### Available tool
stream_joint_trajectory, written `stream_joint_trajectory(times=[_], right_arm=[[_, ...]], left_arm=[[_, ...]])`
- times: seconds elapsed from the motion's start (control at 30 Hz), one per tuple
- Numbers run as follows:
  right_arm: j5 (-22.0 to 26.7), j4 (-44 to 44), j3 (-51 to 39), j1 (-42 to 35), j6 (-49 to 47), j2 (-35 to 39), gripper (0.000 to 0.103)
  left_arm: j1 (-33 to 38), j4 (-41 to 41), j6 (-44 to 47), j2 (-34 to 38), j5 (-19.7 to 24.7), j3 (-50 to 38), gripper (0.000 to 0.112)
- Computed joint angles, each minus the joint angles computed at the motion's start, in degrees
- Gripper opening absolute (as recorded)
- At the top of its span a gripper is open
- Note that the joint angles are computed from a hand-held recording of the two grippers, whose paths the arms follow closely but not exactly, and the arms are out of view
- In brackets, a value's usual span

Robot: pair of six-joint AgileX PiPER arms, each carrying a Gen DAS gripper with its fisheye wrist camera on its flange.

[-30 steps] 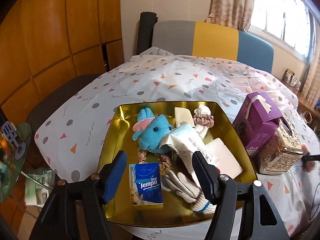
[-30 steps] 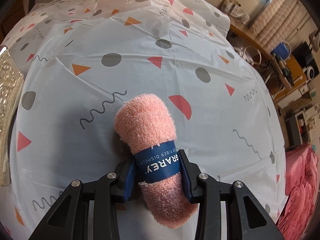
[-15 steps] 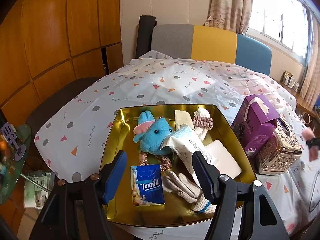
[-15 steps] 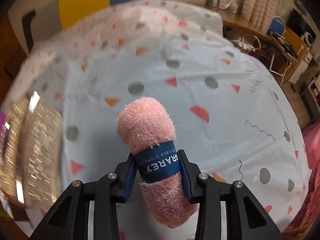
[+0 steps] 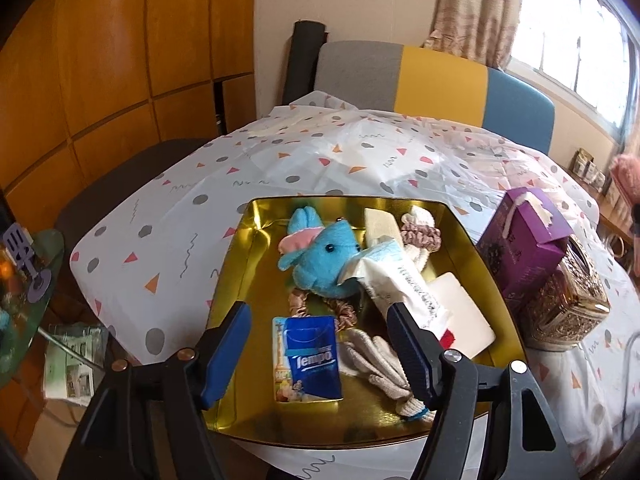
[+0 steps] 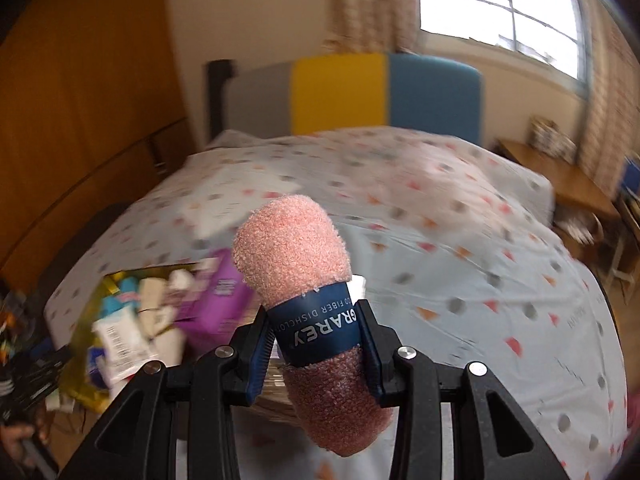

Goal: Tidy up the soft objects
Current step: 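Carry the pink towel roll into the gold tray and open the right gripper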

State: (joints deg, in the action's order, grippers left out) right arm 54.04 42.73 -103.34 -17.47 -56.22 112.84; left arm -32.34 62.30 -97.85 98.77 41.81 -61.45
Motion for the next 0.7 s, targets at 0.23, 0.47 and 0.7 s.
stream_joint_trajectory(times=[0.23,0.47,0.7], right_arm=[[-0.4,-2.2,10.5,14.5,-1.9,-4.8,0.039],[-3.1,-23.6,-6.1,27.8,25.0,13.4,0.04],[-8.4,-31.2,-6.1,30.8,27.4,17.9,0.045]], left_arm=[[2.3,1.1,-3.8,-2.0,0.4,3.5,0.072],[3.7,1.1,-5.0,-3.3,0.1,6.1,0.073],[3.6,1.8,-5.8,-3.1,2.4,5.6,0.088]])
